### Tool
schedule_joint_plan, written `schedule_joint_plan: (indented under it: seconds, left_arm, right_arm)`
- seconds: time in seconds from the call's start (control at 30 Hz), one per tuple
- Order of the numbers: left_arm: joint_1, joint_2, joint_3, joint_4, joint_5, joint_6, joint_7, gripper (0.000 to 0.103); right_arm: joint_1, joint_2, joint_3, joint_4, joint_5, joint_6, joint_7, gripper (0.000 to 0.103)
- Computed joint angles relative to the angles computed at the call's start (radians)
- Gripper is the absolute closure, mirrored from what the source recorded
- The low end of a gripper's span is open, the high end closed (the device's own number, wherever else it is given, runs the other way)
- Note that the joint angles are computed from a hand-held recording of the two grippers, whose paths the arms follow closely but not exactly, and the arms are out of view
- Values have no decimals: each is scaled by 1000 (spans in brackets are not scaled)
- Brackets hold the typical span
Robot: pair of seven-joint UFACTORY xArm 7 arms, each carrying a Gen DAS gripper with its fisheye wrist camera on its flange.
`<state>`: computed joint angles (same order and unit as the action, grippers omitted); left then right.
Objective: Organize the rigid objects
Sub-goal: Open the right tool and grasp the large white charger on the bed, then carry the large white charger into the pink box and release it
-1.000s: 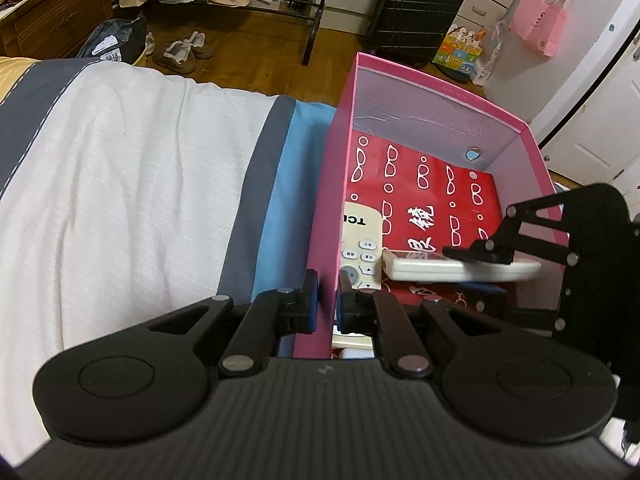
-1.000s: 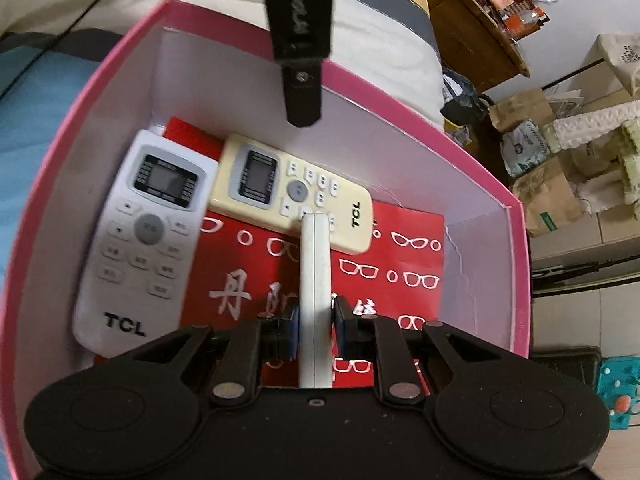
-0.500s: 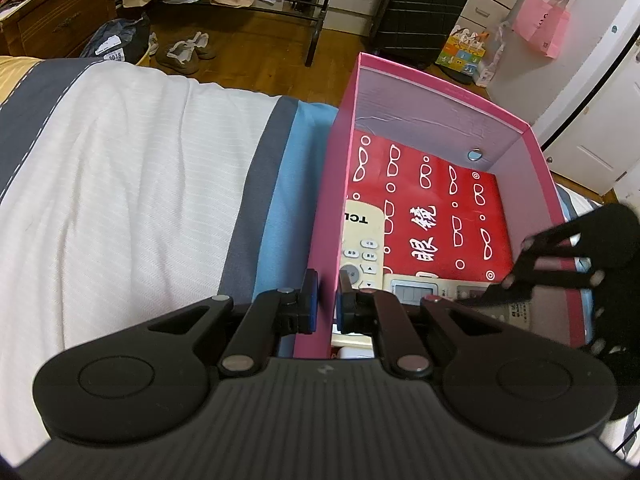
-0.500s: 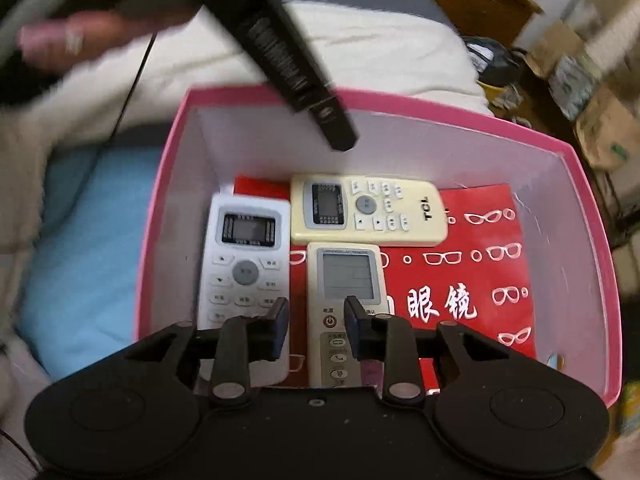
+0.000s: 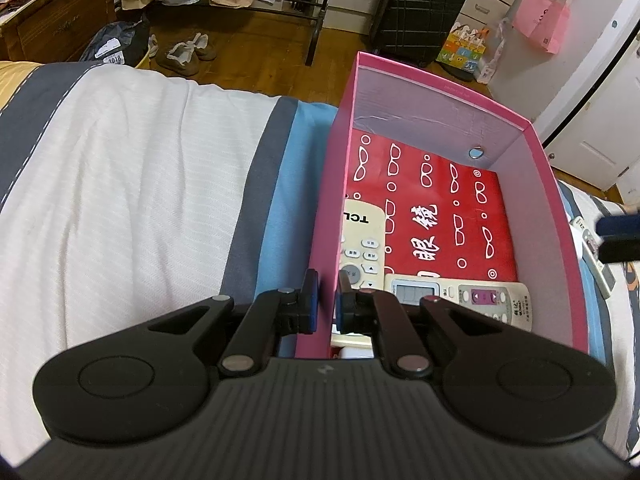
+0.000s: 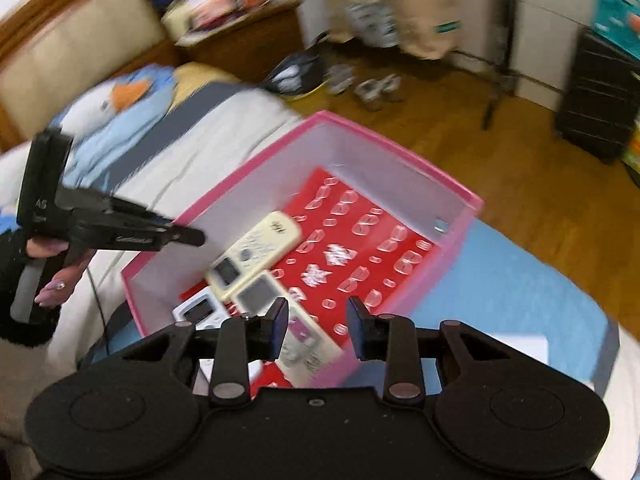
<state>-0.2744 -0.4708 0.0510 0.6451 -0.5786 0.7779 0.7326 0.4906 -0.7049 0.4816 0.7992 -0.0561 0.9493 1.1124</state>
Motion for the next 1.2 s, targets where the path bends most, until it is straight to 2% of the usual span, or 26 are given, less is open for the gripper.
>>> schedule_joint_plan:
  seconds: [0.13,0.27,0.47,0.63,0.7,0.87,0.97,1.17,1.2]
  left_arm:
    - [0,-6,-6,-6,7,-8,-8,96]
    - [-1,-8,-11,-7,15,-14,-21,96]
    - [-6,-12,-9,-11,24,-20,-28,96]
    - [-11,-25,-14,-24,37,-40,-25,97]
    - [-15,-29,-11,-27,40,-44,-21,97]
    - [-20,-21,-3,-22,37,-43,-13,97]
    - [-19,-21,-2,-21,37,-41,-13,97]
    - [-18,-13,2,-16,24,-32,-7,97]
    - [-18,-11,2,-16,23,-36,-4,97]
  right_arm:
    - [28,-116,40,-83,76,58,162,66]
    - [73,-155,77,-111,109,128,236,58]
    - [143,-106,87,-108,117,194,196,42]
    - [162,-34,104,-90,71,249,146,40]
    - [178,-8,112,-79,38,274,106,34]
    - [214,89,85,-75,24,283,-5,33]
    - [211,110,65,-91,33,276,13,33]
    - [193,92,35,-152,74,212,148,33]
    - [195,83,29,-158,78,204,159,41]
